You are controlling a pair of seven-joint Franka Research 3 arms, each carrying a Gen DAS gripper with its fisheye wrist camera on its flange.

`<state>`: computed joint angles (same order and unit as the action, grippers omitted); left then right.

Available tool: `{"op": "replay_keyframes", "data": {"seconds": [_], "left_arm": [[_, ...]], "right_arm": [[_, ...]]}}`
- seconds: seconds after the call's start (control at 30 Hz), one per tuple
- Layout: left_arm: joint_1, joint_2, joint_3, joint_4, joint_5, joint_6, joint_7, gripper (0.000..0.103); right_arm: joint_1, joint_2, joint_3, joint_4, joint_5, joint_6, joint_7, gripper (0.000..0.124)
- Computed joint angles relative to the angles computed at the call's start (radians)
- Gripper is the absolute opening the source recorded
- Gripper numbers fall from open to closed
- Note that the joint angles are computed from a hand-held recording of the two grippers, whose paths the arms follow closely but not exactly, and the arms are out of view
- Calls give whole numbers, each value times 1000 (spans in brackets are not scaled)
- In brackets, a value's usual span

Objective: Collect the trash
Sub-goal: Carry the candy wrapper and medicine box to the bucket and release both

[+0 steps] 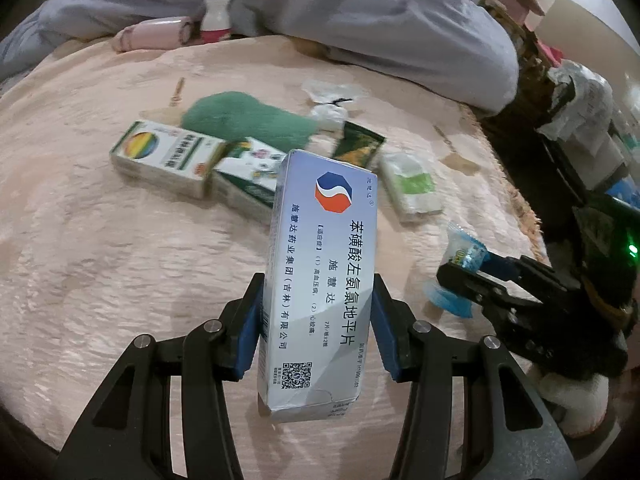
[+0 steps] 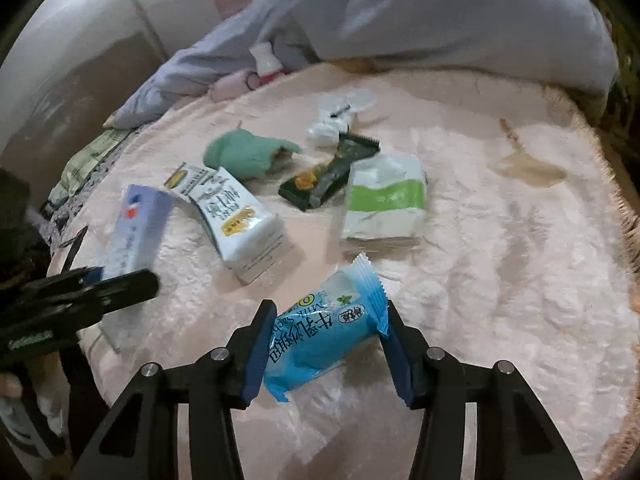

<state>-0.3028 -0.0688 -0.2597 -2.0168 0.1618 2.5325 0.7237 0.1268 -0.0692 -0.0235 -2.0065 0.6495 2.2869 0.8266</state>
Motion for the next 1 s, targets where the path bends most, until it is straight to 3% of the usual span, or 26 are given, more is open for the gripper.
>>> {"op": "replay_keyframes", "data": {"seconds": [0.43, 1.0], "left_arm": [[-88, 210, -36, 293, 127, -82, -32, 48], [-269, 542, -16, 779, 190, -211, 54, 48]], "right_arm": [[-62, -118, -73, -56, 38, -24, -120, 50], [-191, -113, -154, -38, 27, 1, -146, 50]]}}
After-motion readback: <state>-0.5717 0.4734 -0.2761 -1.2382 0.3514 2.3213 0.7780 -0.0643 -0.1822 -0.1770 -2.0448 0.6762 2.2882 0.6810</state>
